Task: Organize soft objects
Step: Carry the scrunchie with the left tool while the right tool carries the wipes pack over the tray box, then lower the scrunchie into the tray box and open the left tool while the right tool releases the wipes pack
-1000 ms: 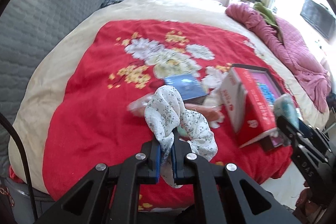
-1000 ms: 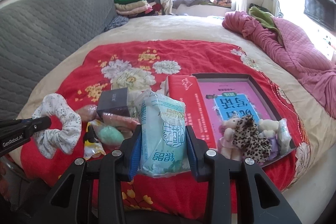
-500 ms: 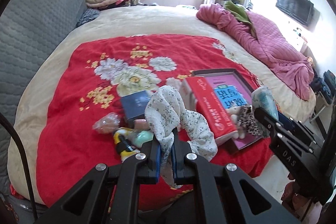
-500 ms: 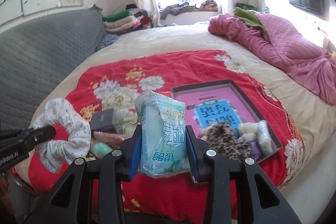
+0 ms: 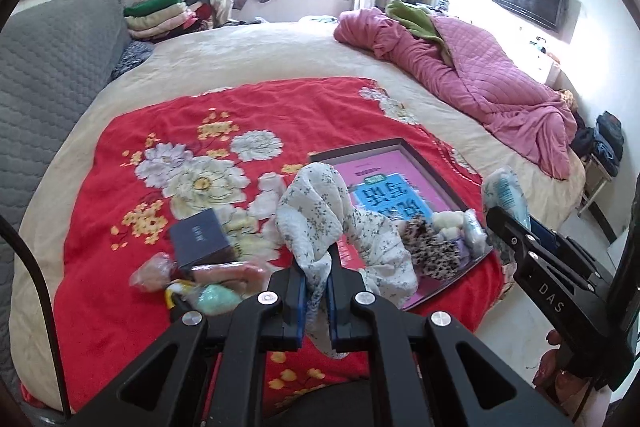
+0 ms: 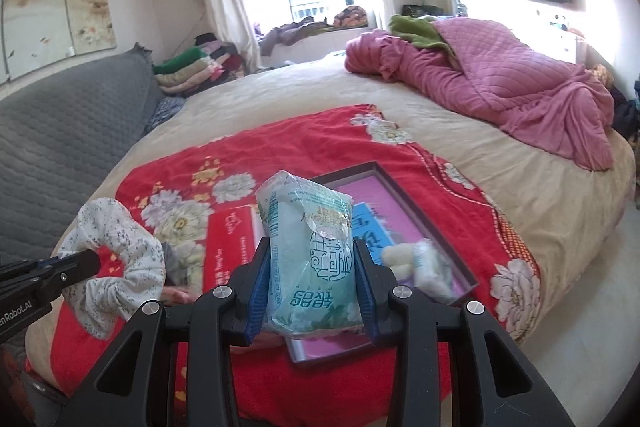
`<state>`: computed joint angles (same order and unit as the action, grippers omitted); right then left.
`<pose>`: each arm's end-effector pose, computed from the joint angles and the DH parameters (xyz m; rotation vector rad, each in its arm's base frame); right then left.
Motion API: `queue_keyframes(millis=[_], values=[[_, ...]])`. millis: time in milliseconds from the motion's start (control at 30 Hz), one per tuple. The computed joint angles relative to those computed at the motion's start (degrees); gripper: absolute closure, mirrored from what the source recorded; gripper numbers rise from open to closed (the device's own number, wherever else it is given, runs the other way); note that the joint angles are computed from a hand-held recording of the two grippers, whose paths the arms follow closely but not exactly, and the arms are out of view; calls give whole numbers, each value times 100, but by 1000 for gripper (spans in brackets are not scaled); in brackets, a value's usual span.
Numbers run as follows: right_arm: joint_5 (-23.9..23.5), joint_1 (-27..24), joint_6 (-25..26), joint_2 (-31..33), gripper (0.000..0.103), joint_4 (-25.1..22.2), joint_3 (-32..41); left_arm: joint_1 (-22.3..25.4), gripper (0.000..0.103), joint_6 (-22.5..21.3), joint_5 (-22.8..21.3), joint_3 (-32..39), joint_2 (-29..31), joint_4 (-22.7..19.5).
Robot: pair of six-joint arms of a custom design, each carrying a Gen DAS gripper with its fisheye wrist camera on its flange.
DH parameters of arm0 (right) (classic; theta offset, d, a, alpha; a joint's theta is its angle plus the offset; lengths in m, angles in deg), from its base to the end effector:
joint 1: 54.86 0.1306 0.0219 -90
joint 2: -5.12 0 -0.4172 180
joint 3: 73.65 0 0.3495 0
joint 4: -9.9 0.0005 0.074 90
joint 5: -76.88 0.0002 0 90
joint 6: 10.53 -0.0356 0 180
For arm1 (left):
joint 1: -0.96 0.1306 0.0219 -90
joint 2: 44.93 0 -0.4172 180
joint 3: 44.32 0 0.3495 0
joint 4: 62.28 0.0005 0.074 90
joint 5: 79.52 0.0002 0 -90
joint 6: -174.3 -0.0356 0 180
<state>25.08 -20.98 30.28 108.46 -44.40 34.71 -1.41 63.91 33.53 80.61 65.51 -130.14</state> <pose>0.4548 0.2783 0.4897 0.5709 2.1339 -0.0288 0.5684 -0.0380 0.5232 0.6399 2.3484 -0.3632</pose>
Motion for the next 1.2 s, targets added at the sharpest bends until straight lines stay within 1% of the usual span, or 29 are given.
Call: queue_keyframes(millis=[233, 367, 500, 767, 833, 900, 967, 1100, 1200], values=[[142, -65, -113, -278, 64, 0, -235, -272, 95, -29, 24, 42, -9, -30], [120, -114, -202, -436, 64, 153, -442, -398, 95, -44, 26, 53, 13, 6], [154, -155, -281, -506, 64, 177, -580, -514, 95, -11, 29, 87, 113, 24], [-48, -297, -319, -475, 64, 259, -736, -747, 95, 16, -13, 289, 486, -77], [-104, -337, -309, -460, 64, 321, -783, -804, 95, 1, -3, 424, 625, -201], [-180, -380, -266, -456, 63, 425, -841, -863, 95, -21, -4, 524, 752, -240], [-258, -413, -208, -441, 63, 546, -896, -921, 95, -50, -63, 600, 849, -259], [-447, -510, -150, -403, 63, 716, -970, -1009, 95, -88, -126, 934, 1134, -445], [-521, -565, -70, -340, 63, 733, -970, -1063, 95, -47, -182, 1164, 1324, -536]])
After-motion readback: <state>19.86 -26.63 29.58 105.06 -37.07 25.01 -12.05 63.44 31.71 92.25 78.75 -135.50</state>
